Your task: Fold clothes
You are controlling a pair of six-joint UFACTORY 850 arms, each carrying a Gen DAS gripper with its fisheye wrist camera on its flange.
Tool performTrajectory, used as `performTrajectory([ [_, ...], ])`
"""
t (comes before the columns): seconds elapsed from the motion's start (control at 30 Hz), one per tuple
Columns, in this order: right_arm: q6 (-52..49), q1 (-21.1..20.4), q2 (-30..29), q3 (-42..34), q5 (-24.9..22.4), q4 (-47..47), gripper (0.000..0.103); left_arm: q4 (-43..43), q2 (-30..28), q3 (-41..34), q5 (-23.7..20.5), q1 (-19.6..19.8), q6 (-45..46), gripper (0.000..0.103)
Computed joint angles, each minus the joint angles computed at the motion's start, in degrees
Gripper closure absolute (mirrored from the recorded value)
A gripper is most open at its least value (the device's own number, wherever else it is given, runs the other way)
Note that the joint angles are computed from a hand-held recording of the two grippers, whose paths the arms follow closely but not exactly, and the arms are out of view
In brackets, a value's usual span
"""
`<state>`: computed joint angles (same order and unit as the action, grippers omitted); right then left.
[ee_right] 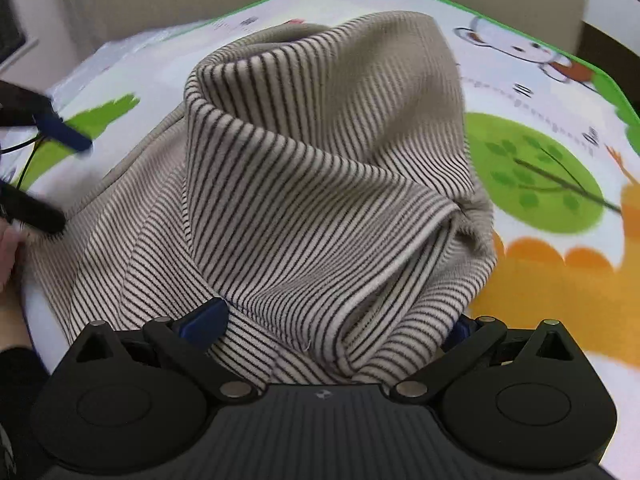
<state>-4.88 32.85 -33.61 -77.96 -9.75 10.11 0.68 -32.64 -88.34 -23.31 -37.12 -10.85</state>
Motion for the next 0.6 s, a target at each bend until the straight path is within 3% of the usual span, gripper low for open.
performTrajectory([
  [0.1, 8.18, 0.57, -0.53, -0.70, -0.45, -6.88, 0.000, 13.05, -2.26, -3.58, 3.58, -1.59, -11.30, 0.000],
  [0.2, 7.42, 0.33, -1.30, -2.15, -1.87, -5.81, 0.000, 10.82, -6.72, -9.66, 5.06, -2.42, -10.23, 0.000],
  [0.23, 7.44, 0.34, -1.38, -2.33, -2.03, -5.82, 0.000, 10.17, -8.48, -12.18, 3.77, -2.66, -10.13, 0.000],
  [0.33, 8.06, 0.41, -1.78, -3.00, -2.27, -6.43, 0.000, 16.85, -14.98, -20.33, -1.59, -3.02, -17.11, 0.000],
  [0.5, 11.55, 0.64, -1.44, -2.07, -0.63, -10.20, 0.000, 46.71, -17.15, -21.63, -9.11, -0.30, -45.13, 0.000],
  [0.6, 13.40, 0.86, -2.28, -3.44, -1.64, -12.51, 0.000, 63.16, -17.88, -22.88, -23.82, 1.75, -62.93, 0.001],
])
